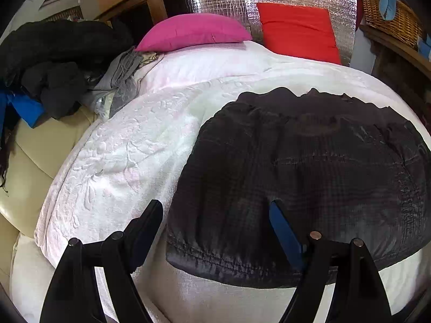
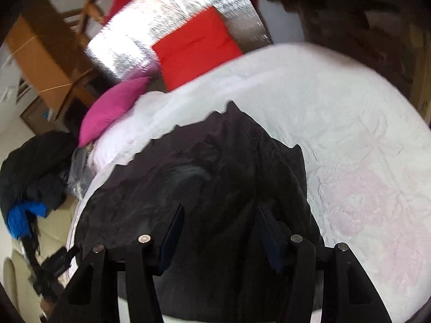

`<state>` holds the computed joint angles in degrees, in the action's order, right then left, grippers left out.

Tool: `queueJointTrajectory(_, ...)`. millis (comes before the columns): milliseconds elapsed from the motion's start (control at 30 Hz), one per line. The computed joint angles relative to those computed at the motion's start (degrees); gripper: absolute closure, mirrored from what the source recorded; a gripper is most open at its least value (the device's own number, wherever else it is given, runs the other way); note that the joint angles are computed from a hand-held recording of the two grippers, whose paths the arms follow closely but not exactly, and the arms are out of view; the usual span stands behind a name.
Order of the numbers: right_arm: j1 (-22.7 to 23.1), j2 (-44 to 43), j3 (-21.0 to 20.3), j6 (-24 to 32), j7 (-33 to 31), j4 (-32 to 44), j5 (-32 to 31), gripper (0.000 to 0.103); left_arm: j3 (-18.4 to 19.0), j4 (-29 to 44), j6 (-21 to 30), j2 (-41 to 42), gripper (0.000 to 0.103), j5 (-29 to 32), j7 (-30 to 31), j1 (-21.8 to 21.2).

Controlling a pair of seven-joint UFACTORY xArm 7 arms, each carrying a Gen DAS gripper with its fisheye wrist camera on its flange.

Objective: Fold large clothes

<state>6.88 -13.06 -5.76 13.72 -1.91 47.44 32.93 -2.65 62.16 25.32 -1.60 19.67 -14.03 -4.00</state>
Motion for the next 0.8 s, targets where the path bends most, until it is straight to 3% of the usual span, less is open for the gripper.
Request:
queueJointTrajectory(100,1.59,-4.06,0.59,-1.57,-1.59,-4.09,0.77,0.043,-0.11,-0.21,-0.34,-0.08,0.021,2.03,-1.26,0.03)
queueJointTrajectory(367,-3.89,-0.72,7.23,4.99,13.39,-2.99,-18.03,0.041,-0.47,-0.17,0.65,-0.17,0.021,7.62,-5.27,-0.14)
queueJointTrajectory(533,-2.25,-6.14,7.14,3.12,17.41,-6.44,-18.44,0.041,-0.94,-1.7,1.01,-2.96,0.021,9.46,-8.0,-0.09)
queueJointTrajectory(633,-6.04,-10.65,12.63,3.87,25.22,-7.81,-26.8,0.041,-2.11,-3.77,1.44,-7.32,0.021,11.18,-10.96,0.5)
queueJointTrajectory(733,-9.17,-15.55,18.04,6.22,33.14,-7.3,-34.61,0.033,-3.69,-6.08,1.29,-12.66,0.021,12.15,-12.11,1.53)
queueJointTrajectory(800,-9.86,-18.31,20.09,8.25,36.05,-6.42,-38.55,0.033,-4.46,-7.28,1.37,-16.66,0.015,11.24,-11.61,1.98)
